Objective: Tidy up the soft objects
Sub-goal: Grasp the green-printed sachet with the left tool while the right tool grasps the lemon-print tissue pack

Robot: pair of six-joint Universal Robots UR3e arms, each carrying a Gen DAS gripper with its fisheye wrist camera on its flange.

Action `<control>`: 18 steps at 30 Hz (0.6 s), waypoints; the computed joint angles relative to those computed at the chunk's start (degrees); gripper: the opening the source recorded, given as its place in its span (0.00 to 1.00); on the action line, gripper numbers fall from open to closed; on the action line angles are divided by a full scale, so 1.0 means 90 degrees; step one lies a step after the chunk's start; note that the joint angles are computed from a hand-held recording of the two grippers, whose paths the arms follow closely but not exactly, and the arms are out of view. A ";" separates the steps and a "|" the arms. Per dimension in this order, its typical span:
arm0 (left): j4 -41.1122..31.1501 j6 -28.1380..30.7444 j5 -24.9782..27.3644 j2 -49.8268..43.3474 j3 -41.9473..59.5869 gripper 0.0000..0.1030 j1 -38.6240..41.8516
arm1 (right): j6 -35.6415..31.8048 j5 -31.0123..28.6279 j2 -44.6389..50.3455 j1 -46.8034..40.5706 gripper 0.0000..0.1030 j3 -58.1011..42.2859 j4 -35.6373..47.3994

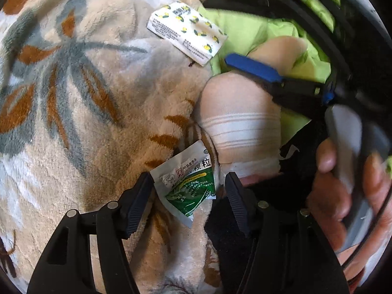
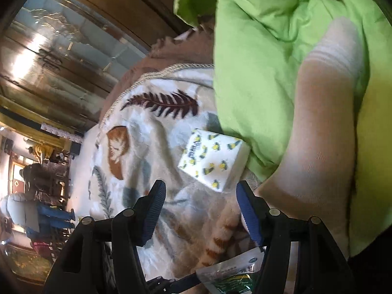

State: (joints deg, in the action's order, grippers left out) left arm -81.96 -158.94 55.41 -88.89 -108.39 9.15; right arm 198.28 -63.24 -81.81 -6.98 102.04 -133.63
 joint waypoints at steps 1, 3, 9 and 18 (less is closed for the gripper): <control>0.0081 -0.0115 0.0012 -0.0159 0.0156 0.59 -0.0137 | 0.0070 0.0043 0.0051 -0.0080 0.63 0.0001 -0.0012; 0.0156 -0.0259 0.0017 -0.0273 0.0244 0.59 -0.0244 | 0.0102 0.0093 0.0220 -0.0174 0.63 -0.0193 0.0220; 0.0471 -0.0710 -0.0009 -0.0820 0.0553 0.56 -0.0393 | -0.0367 -0.0317 0.1358 0.0291 0.66 -0.2229 0.2091; 0.1067 -0.0814 0.0260 -0.1122 0.0579 0.19 -0.0345 | -0.0949 -0.1552 0.3057 0.1108 0.65 -0.4967 0.3718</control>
State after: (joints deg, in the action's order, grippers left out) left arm -72.36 -166.26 57.75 -98.99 -103.18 6.04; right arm 189.74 -77.21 -54.29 2.99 57.34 -100.17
